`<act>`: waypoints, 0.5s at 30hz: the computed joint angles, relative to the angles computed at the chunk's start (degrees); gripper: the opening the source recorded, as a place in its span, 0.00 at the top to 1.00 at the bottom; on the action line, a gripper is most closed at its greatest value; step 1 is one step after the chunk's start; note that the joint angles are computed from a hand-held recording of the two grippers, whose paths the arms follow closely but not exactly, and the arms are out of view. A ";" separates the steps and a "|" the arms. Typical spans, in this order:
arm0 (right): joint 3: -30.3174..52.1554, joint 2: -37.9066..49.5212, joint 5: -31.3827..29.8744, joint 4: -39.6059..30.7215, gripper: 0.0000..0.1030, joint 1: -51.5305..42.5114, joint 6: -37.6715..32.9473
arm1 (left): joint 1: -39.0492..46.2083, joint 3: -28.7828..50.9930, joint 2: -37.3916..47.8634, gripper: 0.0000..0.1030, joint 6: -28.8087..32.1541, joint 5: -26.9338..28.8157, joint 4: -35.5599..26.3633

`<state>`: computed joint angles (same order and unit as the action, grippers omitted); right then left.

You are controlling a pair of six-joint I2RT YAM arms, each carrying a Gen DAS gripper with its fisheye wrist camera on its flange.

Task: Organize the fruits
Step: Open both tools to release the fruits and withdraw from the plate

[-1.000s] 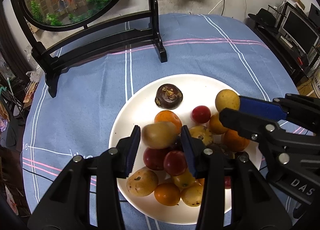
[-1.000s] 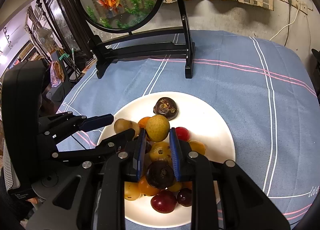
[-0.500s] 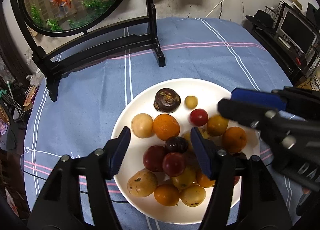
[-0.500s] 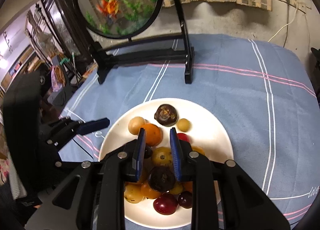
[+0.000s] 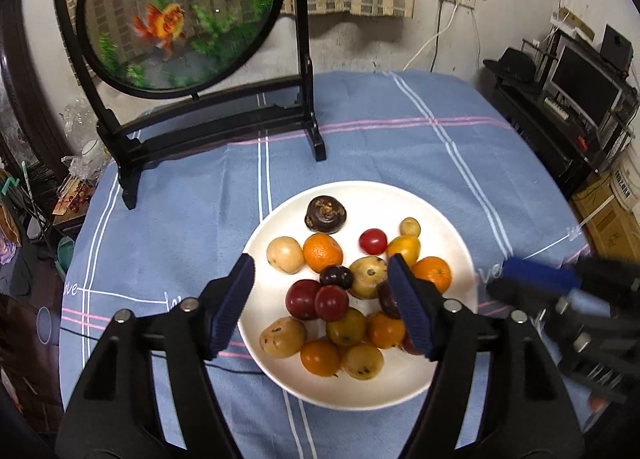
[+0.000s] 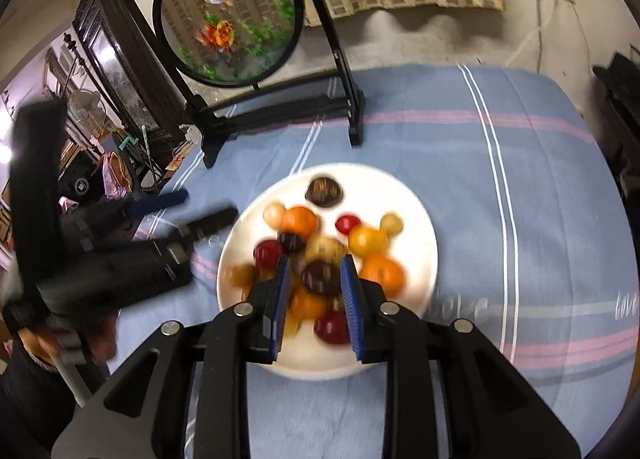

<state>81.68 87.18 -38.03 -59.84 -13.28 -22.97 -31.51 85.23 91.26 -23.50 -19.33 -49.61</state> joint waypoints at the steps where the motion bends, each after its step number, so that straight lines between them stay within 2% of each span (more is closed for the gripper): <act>1: -2.31 -1.70 -0.29 -0.76 0.74 -1.12 -0.83 | -0.75 -0.26 -1.04 0.25 -0.59 -1.17 -0.25; 4: -5.85 -4.94 -0.60 -2.74 0.74 -2.93 -2.62 | -3.07 -0.56 -3.59 0.14 -1.72 -4.73 -1.08; 6: -7.70 -7.11 -0.92 -3.80 0.74 -3.73 -3.65 | -4.95 -0.45 -4.95 0.12 -1.91 -7.59 -1.72; 8: -9.22 -9.40 -1.56 -5.05 0.74 -4.62 -4.72 | -7.47 -0.05 -6.29 0.04 -2.52 -11.65 -2.70; 15: -10.75 -14.19 -3.51 -8.58 0.74 -6.87 -7.89 | -11.29 1.33 -9.46 0.02 -4.99 -15.06 -4.92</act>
